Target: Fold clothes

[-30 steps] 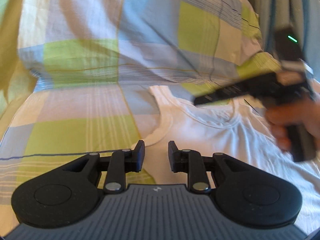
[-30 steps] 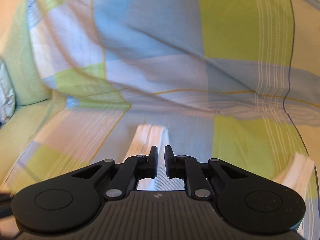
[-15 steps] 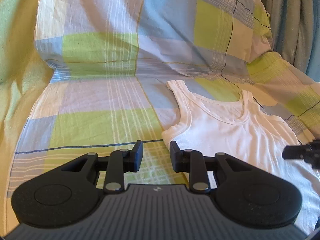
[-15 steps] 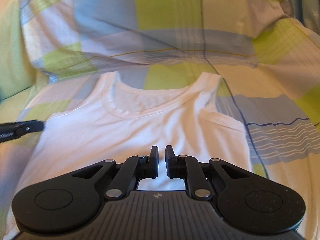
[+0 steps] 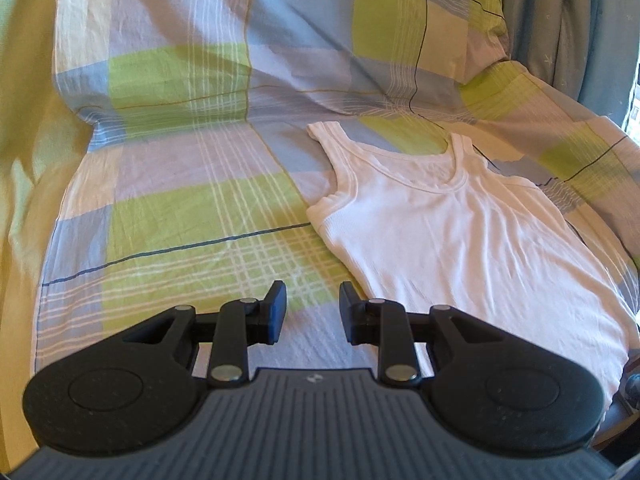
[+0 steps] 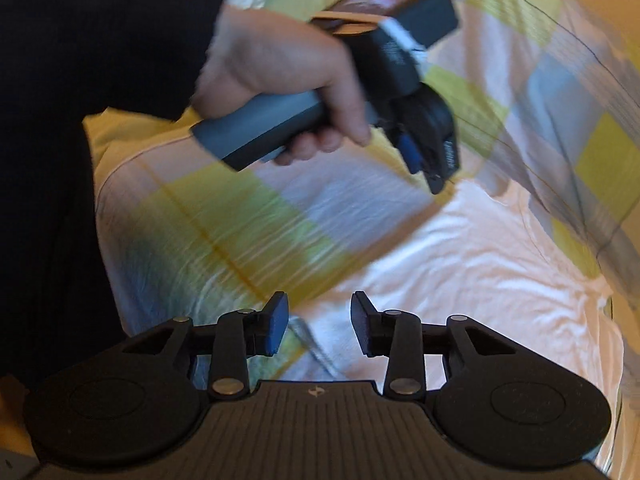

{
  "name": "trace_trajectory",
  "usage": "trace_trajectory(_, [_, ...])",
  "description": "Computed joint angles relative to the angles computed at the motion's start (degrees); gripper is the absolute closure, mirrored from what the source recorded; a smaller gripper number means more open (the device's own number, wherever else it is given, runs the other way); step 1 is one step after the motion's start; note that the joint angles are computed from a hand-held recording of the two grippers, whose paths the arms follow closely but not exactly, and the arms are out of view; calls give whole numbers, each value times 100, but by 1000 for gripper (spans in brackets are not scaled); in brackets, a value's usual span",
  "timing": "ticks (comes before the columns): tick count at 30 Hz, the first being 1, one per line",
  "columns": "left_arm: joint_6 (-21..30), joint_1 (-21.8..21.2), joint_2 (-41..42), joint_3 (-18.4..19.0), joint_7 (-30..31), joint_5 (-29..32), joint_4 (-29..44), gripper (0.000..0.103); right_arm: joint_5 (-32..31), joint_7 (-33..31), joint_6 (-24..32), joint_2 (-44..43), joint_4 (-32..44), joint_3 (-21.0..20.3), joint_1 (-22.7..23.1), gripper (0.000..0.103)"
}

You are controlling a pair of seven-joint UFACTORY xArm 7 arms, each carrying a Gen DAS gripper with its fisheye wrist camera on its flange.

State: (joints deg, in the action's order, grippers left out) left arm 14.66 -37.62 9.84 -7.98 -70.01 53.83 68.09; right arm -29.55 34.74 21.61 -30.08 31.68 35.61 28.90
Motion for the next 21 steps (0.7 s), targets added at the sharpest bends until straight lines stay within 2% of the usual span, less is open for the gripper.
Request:
trace_trajectory(1, [-51,14,-32,24,-86,8,-31,80,-322,42,173,63,115,319,-254,74])
trace_trajectory(3, [-161,47,-44,60,-266,43,-44,80,-683,129,389,40,188,529,-448,79])
trace_trajectory(4, [-212,62,-38,76,-339,56,-37,80,-745,258,473,-62,162,531,-488,96])
trace_trajectory(7, [-432,98,82,120,-470,10,79,79,-320,745,406,-579,-134,7,-379,95])
trace_trajectory(10, [-734,91,341,199,-423,-317,278,80,596,1285,222,-1216,-611,-689,-175,95])
trace_trajectory(12, [-898,98,573,210,-216,-694,468,80,1169,1651,77,-1694,-1010,-1012,-120,95])
trace_trajectory(16, [-955,205,993,0,492,-1536,845,80,1684,1977,204,-2374,-1388,-1117,-198,94])
trace_trajectory(20, [-1013,400,1320,-341,1132,-2276,1116,81,1923,1772,328,-2643,-1540,-1244,29,94])
trace_trajectory(21, [-944,320,1354,-278,1193,-2326,1190,86,1967,1721,322,-2649,-1560,-1242,77,94])
